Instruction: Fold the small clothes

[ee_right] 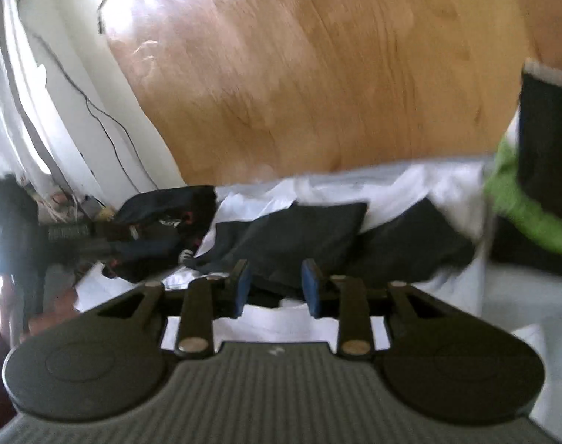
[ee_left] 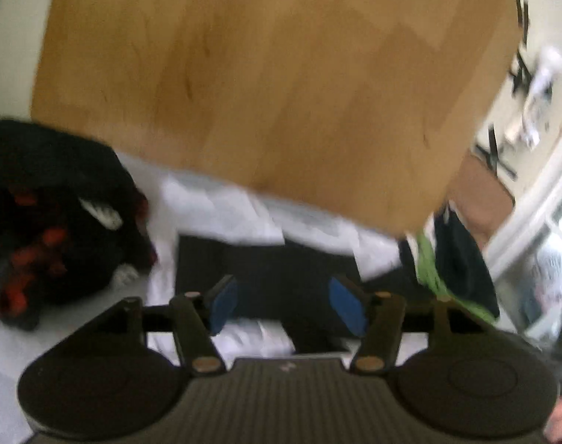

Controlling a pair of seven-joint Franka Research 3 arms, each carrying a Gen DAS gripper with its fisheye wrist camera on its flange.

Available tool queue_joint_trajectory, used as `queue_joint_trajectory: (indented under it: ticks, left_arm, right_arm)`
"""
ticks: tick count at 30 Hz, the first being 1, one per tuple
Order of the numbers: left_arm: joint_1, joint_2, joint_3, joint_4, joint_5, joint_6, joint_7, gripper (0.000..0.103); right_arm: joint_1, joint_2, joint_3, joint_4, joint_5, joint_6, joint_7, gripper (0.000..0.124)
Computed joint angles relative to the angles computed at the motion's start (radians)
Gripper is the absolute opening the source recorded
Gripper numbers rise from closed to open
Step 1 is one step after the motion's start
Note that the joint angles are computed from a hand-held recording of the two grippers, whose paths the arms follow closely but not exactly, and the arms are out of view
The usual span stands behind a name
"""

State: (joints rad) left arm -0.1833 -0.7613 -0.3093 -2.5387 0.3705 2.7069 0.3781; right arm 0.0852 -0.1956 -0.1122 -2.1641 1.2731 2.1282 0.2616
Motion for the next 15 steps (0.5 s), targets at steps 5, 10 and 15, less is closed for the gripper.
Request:
queue_joint_trajectory:
  ticks: [5,10,15]
  left_arm:
    - [-0.02,0.1,0.05,-0.029,-0.029,0.172,0.016,0.056]
    - [0.04,0.191,-0.025,-0.021,0.04,0.194,0.041,0.057]
    - [0.052,0.193,-0.043,-0.032,0.088,0.2,0.051,0.062]
  right_arm:
    - [0.003,0.057,0.024,0.095,-0.068,0.103,0.035,0.034]
    - [0.026,0.24,0.082,0.309,-0.182,0.249,0.146,0.046]
    - [0.06,0.51,0.125,0.604,-0.448,0.348,0.466,0.057]
